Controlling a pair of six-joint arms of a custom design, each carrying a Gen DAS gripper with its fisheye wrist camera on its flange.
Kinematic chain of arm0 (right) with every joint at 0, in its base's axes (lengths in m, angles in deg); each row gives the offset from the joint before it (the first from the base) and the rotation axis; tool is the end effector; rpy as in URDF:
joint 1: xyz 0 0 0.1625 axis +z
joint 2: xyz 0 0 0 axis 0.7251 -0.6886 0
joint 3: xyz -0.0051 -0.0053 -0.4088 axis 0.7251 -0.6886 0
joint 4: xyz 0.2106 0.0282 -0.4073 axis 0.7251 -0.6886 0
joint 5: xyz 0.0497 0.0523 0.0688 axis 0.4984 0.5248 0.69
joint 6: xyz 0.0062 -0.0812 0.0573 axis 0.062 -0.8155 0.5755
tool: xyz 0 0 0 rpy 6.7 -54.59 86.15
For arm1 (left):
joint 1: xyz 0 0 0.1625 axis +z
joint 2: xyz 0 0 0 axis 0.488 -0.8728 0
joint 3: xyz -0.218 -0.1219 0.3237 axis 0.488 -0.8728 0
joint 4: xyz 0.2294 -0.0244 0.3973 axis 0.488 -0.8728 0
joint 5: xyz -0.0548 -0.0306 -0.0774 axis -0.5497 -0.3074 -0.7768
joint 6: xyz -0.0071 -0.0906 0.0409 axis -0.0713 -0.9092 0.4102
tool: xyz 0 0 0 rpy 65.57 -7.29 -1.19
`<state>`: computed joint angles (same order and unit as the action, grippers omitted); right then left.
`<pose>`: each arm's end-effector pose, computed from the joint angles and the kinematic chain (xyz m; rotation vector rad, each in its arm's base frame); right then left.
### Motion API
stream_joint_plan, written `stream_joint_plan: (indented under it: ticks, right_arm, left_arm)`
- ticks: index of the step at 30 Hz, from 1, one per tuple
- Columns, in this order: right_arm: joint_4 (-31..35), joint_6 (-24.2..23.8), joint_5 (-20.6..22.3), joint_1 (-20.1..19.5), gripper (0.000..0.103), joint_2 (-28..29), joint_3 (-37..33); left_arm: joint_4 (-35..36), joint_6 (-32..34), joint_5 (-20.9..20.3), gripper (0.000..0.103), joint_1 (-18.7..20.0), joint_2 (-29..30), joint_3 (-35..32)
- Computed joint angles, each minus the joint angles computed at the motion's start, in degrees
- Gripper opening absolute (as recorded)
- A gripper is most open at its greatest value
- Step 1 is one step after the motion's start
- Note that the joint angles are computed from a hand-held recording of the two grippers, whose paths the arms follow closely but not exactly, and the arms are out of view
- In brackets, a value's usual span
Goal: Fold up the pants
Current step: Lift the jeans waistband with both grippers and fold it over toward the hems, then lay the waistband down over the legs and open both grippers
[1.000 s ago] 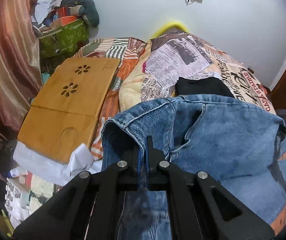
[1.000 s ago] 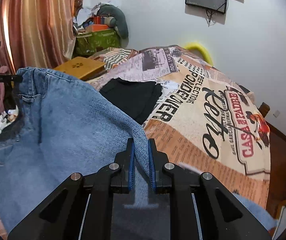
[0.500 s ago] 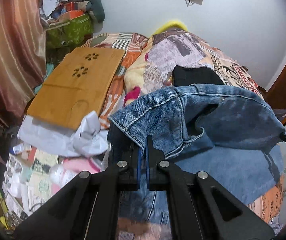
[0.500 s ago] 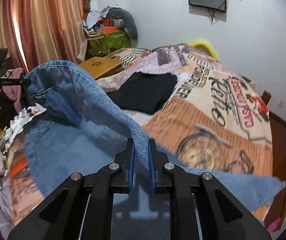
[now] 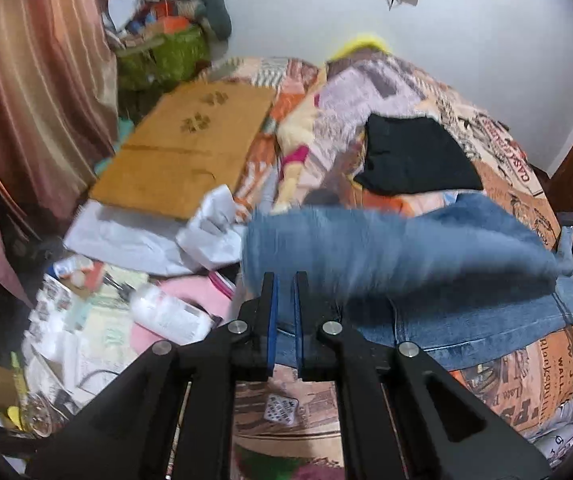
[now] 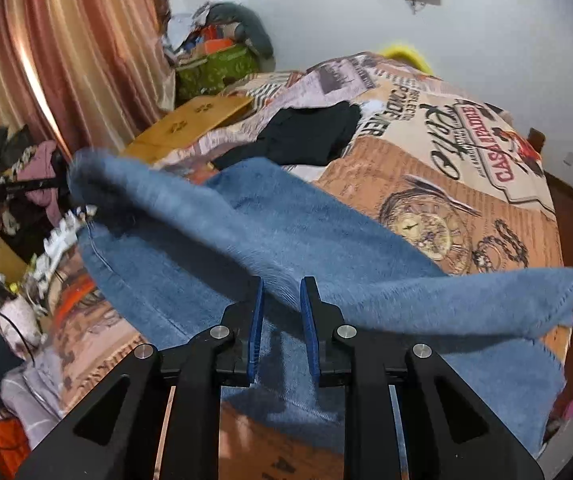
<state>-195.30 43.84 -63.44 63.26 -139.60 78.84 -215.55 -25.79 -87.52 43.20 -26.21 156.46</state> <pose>0.3092 -0.5967 0.1132 0.6835 -2.5102 0.7617 0.0018 -0.6607 0.4464 0.3535 2.3008 -0.7436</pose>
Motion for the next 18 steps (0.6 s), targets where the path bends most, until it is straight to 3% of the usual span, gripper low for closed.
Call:
stream_joint_plan:
  ticks: [6, 14, 18]
  right_arm:
    - [-4.3, 1.1, -3.6, -0.3, 0.018, -2.4, 1.3]
    - [-5.6, 2.2, -10.0, -2.9, 0.020, -4.7, 1.5]
    - [-6.1, 2.7, -11.6, -4.8, 0.039, -4.9, 1.1]
  left_arm:
    - [-1.5, 1.1, -0.8, 0.005, -2.5, 0.8, -0.8]
    - [1.4, 0.0, -6.9, 0.005, -4.1, 10.9, -6.6]
    - [2.5, 0.2, -8.8, 0.005, -4.8, 16.6, -9.6]
